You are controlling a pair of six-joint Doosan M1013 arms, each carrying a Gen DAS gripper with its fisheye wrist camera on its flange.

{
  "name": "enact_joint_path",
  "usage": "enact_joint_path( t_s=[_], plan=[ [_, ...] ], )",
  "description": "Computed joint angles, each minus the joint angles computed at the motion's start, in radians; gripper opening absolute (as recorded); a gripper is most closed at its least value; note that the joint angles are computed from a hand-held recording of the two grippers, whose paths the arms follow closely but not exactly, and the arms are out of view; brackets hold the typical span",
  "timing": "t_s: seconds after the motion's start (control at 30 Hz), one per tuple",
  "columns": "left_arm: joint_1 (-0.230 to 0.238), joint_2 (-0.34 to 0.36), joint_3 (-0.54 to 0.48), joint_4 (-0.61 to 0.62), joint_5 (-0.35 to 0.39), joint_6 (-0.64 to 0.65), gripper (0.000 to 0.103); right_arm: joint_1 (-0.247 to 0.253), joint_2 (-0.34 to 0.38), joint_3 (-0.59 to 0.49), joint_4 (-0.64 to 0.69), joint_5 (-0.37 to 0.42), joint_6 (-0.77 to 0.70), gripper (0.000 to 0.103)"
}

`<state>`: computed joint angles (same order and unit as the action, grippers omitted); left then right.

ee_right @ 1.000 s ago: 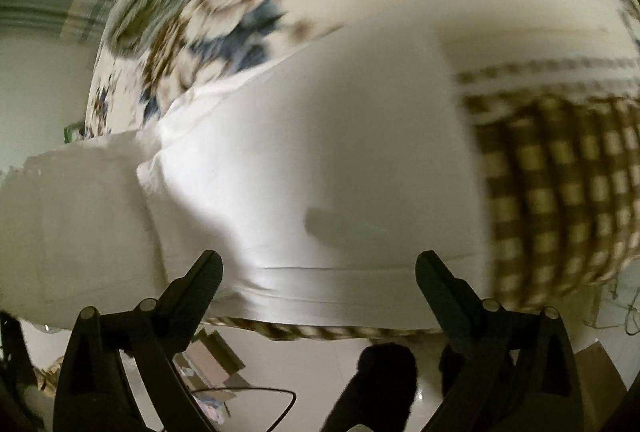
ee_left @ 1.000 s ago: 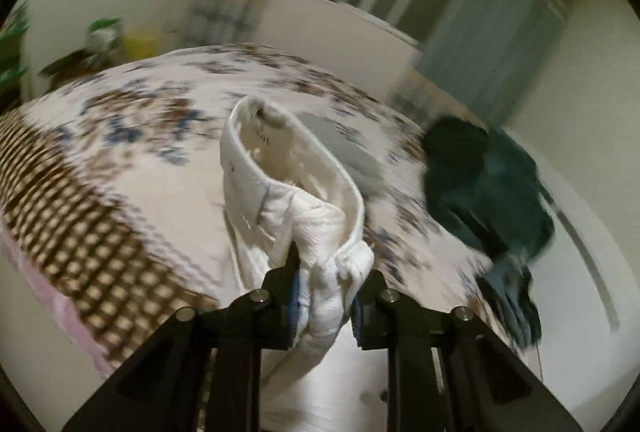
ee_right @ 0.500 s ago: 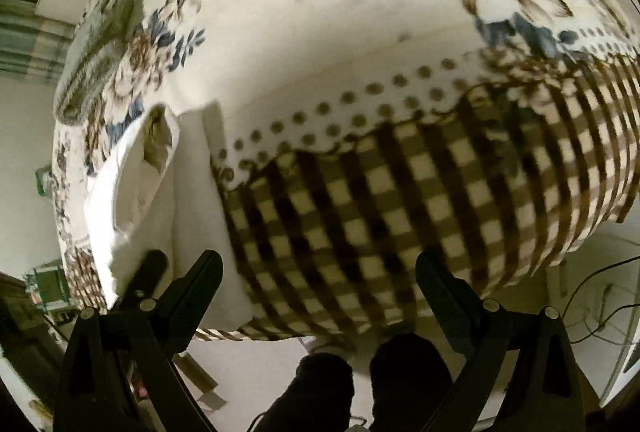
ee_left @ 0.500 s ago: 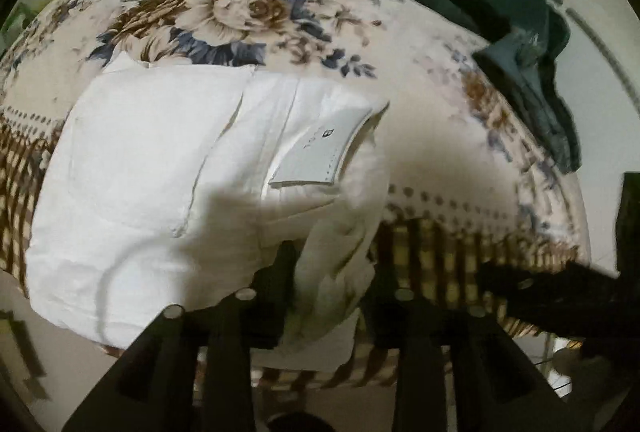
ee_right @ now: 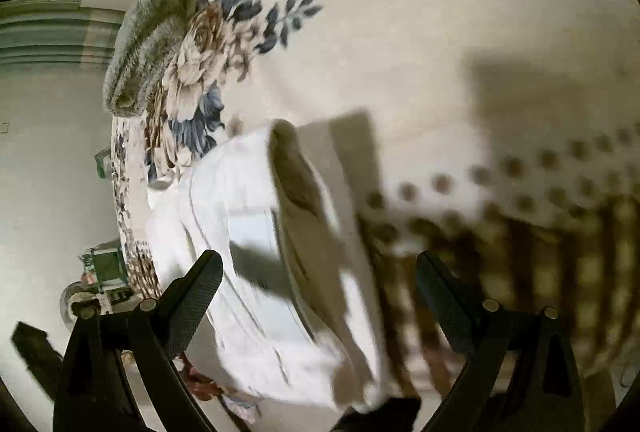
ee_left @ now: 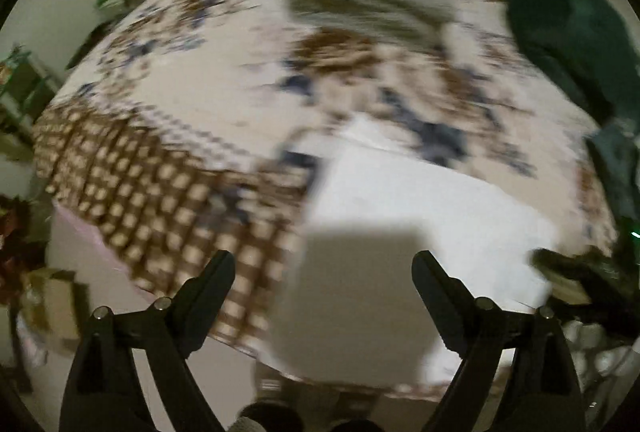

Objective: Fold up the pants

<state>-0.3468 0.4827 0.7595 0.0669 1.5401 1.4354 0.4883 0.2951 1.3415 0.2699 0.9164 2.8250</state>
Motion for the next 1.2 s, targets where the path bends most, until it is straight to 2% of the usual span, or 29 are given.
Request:
enact_joint_path(
  t_s=[0.03,0.07,0.1,0.13,0.17,0.27,0.37,0.5,0.63,0.7,0.77,0.83,0.87,0.9,0.93,1.0,1.13,1.2],
  plan=[
    [0.007,0.013,-0.016,0.018,0.008,0.002,0.090,0.000,0.005,-0.001,0.000,-0.025,-0.008,0.067],
    [0.016,0.024,-0.028,0.028,0.010,0.008,0.090,0.004,0.014,-0.020,-0.017,-0.009,-0.012,0.033],
    [0.023,0.037,-0.044,0.036,0.011,0.013,0.090,0.015,0.029,-0.058,-0.077,0.048,0.010,0.020],
    [0.027,0.050,-0.061,0.041,0.009,0.017,0.090,0.026,0.032,-0.076,-0.125,0.060,0.018,0.008],
    [0.030,0.057,-0.071,0.038,0.010,0.021,0.090,0.040,0.036,-0.105,-0.169,0.098,0.031,0.008],
    [0.039,0.108,-0.147,-0.012,0.044,0.020,0.090,0.061,0.016,-0.126,-0.261,0.147,0.096,0.008],
    [0.035,0.165,-0.228,-0.091,0.096,0.007,0.090,0.061,-0.028,-0.089,-0.317,0.173,0.168,0.008],
    [0.011,0.253,-0.334,-0.162,0.174,0.004,0.090,0.037,-0.082,0.003,-0.289,0.185,0.209,0.008],
    [-0.017,0.347,-0.428,-0.147,0.263,0.041,0.093,0.024,-0.094,0.051,-0.269,0.192,0.201,0.008],
    [-0.008,0.396,-0.493,-0.172,0.312,0.010,0.103,0.018,-0.086,0.066,-0.251,0.187,0.200,0.009],
    [0.011,0.455,-0.593,-0.237,0.378,-0.049,0.103,0.014,-0.071,0.065,-0.236,0.200,0.166,0.010],
    [0.019,0.492,-0.680,-0.266,0.427,-0.058,0.103,0.000,-0.058,0.060,-0.193,0.221,0.119,0.019],
    [0.019,0.478,-0.668,-0.260,0.415,-0.037,0.103,-0.007,-0.064,0.070,-0.169,0.215,0.126,0.033],
    [0.018,0.442,-0.614,-0.245,0.380,-0.006,0.103,-0.013,-0.079,0.087,-0.148,0.192,0.136,0.041],
    [0.018,0.413,-0.572,-0.232,0.354,0.017,0.103,-0.017,-0.099,0.110,-0.128,0.159,0.157,0.045],
    [0.027,0.323,-0.428,-0.246,0.278,0.042,0.103,-0.009,-0.140,0.150,-0.130,0.103,0.234,0.064],
    [0.044,0.199,-0.218,-0.280,0.213,0.054,0.103,0.038,-0.213,0.238,-0.128,-0.023,0.424,0.067],
    [0.046,0.141,-0.106,-0.290,0.182,0.053,0.103,0.066,-0.228,0.287,-0.080,-0.124,0.499,0.067]
  ],
)
